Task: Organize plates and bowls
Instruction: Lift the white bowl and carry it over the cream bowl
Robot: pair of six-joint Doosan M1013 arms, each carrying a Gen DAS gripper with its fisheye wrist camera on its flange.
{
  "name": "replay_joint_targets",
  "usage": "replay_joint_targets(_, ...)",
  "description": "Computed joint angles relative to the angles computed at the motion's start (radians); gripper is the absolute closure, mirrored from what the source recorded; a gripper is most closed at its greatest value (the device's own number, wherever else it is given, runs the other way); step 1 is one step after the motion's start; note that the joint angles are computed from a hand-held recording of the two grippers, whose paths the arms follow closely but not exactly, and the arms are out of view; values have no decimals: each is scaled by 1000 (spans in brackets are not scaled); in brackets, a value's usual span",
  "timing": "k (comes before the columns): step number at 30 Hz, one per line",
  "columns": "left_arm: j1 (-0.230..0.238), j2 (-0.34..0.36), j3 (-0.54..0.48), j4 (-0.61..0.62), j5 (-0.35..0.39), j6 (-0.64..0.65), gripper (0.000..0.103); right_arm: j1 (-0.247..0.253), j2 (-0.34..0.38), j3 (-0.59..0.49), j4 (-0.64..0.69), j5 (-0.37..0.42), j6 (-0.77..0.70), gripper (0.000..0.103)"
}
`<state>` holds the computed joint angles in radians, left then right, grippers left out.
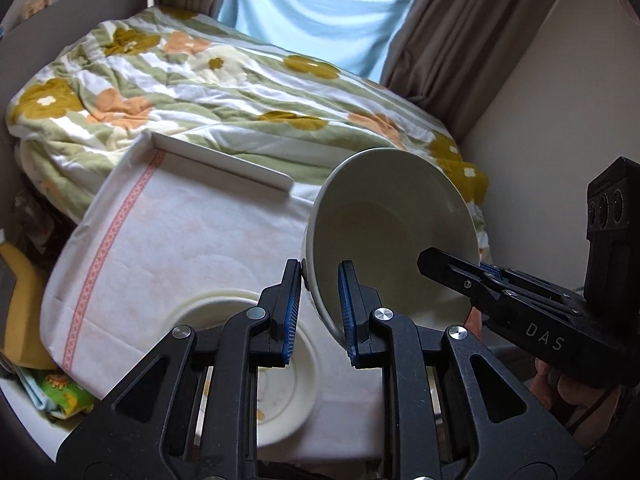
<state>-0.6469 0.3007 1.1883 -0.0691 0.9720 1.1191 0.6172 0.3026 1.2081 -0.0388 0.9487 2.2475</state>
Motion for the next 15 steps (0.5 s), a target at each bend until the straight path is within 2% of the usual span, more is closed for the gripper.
replay_joint_targets(8,-126,9,13,-55,8,30,86,2,-199,254,-122,-6,184,87)
replay_joint_targets(15,-188,53,-2,-84,90,72,86,-7,-284,394,-126,8,305,87)
